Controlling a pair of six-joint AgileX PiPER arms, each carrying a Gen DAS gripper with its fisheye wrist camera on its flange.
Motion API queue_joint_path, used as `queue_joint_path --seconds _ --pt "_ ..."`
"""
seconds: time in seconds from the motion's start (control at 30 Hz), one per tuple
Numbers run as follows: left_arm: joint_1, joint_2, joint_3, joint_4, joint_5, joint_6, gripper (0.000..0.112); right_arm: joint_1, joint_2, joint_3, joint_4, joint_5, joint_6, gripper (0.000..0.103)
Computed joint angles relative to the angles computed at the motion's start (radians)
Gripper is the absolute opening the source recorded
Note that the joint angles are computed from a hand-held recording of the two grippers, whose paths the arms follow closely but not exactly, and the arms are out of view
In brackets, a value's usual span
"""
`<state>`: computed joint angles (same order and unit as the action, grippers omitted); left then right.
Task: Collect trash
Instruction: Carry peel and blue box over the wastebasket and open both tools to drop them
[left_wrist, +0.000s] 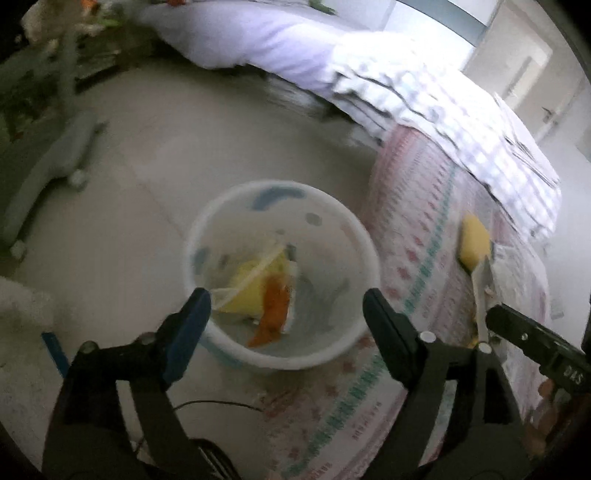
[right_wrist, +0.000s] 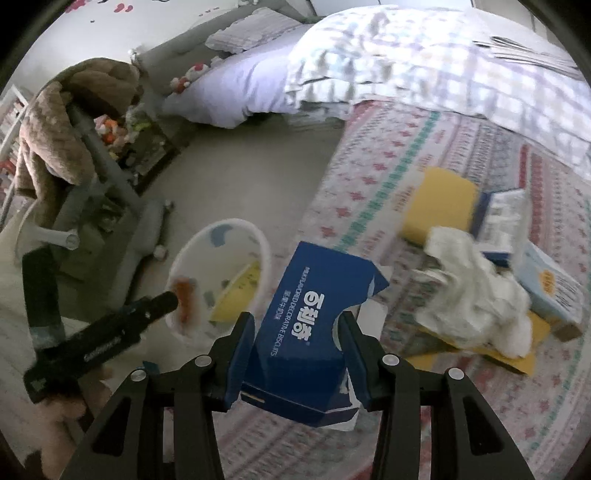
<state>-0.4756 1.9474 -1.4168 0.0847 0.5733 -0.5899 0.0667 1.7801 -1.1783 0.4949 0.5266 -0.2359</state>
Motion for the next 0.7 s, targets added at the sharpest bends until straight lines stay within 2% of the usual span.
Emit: queue_joint_path --seconds 0.07,0.2,0.57,0.7 --pt "0.006 0.001 -0.005 0.021 0.031 -0.022 0.086 0.016 0.025 -0.027 -0.010 0.001 0.016 0.048" --pt "0.001 0.007 -0.008 0.165 0.105 -0.136 0.093 0.035 0.075 -0.076 -0.015 0.017 0.042 0.048" --pt "0.042 -0.033 0.042 0.203 0.113 -0.163 0.097 0.121 0.228 -0.269 -0.069 0.056 0.187 0.048" --pt "0.042 -0.040 0.052 0.262 0.130 -0.215 0.097 0.146 0.263 -0.329 -0.083 0.053 0.226 0.049"
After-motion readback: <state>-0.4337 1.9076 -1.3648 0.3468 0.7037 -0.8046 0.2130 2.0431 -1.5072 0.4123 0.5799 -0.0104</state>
